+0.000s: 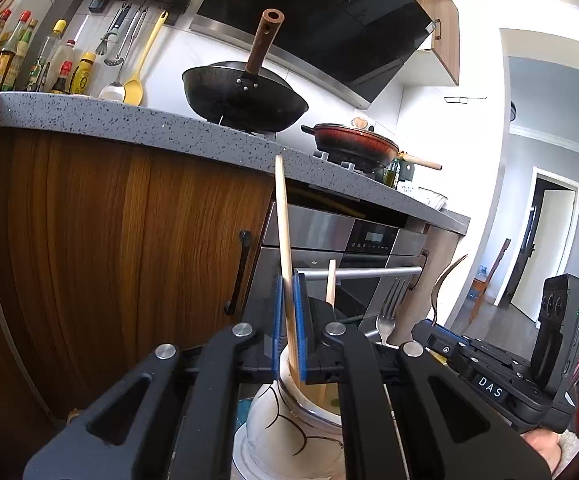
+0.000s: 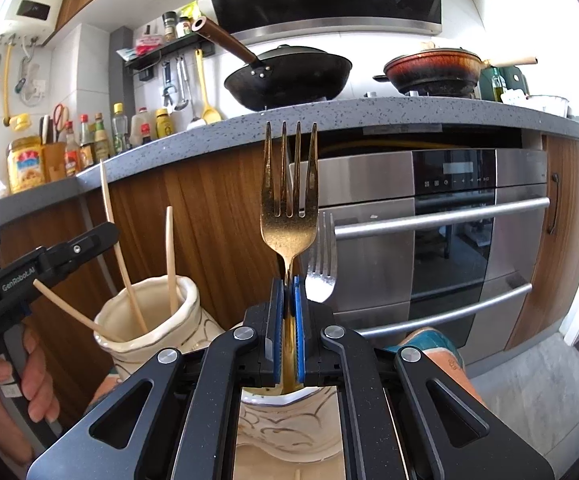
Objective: Organize utensils
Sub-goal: 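Release the chopstick into the larger cup while the right releases the gold fork into the smaller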
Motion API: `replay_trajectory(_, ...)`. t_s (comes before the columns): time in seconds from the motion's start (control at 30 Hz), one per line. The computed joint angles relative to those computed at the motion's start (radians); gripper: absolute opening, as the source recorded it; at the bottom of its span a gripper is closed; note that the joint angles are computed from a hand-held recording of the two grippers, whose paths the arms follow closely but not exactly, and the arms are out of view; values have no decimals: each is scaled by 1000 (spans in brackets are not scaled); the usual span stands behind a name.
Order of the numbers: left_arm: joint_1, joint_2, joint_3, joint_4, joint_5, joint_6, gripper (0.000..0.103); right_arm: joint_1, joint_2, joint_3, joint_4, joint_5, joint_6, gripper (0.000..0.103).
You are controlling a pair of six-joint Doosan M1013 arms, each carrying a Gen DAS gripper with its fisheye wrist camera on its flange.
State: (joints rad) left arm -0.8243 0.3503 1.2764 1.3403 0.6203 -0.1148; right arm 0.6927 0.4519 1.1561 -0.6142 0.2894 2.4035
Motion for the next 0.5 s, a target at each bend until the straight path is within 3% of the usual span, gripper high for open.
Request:
replay_trajectory(0.1,3,1,-1,-12,-6,4,19,-3,1,-1,-5,5,19,6)
replay_trajectory(0.23,3,0,2,0,-3,-9,27,-10,2,-3,18,8,20,6)
replay_trajectory(0.3,3,-4,10,21,-4,-37,37,-11,4,-5,16,11,25,7)
replay_trajectory(0.5,7,-10,19,27,-6,-75,46,-10,4,-6,-14,20,60,7)
